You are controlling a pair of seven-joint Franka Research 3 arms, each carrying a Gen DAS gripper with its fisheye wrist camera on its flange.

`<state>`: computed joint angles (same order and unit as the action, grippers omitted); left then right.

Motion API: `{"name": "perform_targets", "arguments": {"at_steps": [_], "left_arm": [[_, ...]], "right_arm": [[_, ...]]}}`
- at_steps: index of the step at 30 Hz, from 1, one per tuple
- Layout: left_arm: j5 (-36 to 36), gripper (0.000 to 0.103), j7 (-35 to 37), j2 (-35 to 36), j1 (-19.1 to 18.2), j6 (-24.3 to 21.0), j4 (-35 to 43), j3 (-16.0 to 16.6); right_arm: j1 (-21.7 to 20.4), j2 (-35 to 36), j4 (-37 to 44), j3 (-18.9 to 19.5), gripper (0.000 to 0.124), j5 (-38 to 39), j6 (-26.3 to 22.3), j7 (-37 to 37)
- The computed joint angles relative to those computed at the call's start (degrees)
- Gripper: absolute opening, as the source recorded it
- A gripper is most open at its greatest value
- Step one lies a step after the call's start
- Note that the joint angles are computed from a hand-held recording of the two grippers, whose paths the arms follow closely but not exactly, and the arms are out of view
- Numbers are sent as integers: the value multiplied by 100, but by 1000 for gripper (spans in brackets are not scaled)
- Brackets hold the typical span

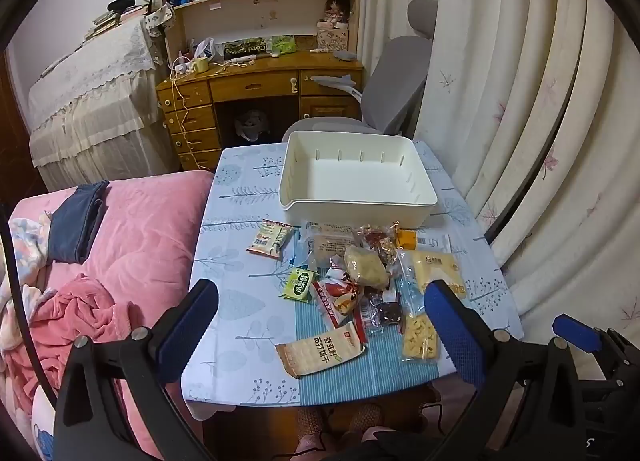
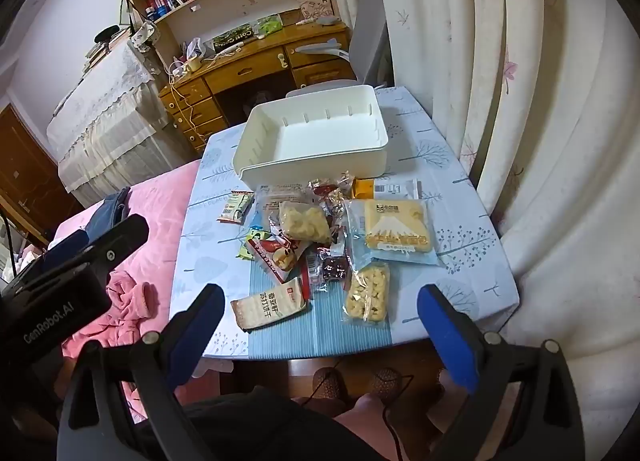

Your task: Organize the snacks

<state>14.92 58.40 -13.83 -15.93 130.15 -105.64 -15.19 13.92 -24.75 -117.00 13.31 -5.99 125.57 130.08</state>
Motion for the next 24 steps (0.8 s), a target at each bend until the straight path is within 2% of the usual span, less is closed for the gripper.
{"name": "perform_targets", "arguments": {"at_steps": [24], "left_arm": [[11, 102, -41, 47, -15, 4, 35, -6]], "right_arm": [[-4, -17, -38, -29, 98, 64, 48, -35]]}}
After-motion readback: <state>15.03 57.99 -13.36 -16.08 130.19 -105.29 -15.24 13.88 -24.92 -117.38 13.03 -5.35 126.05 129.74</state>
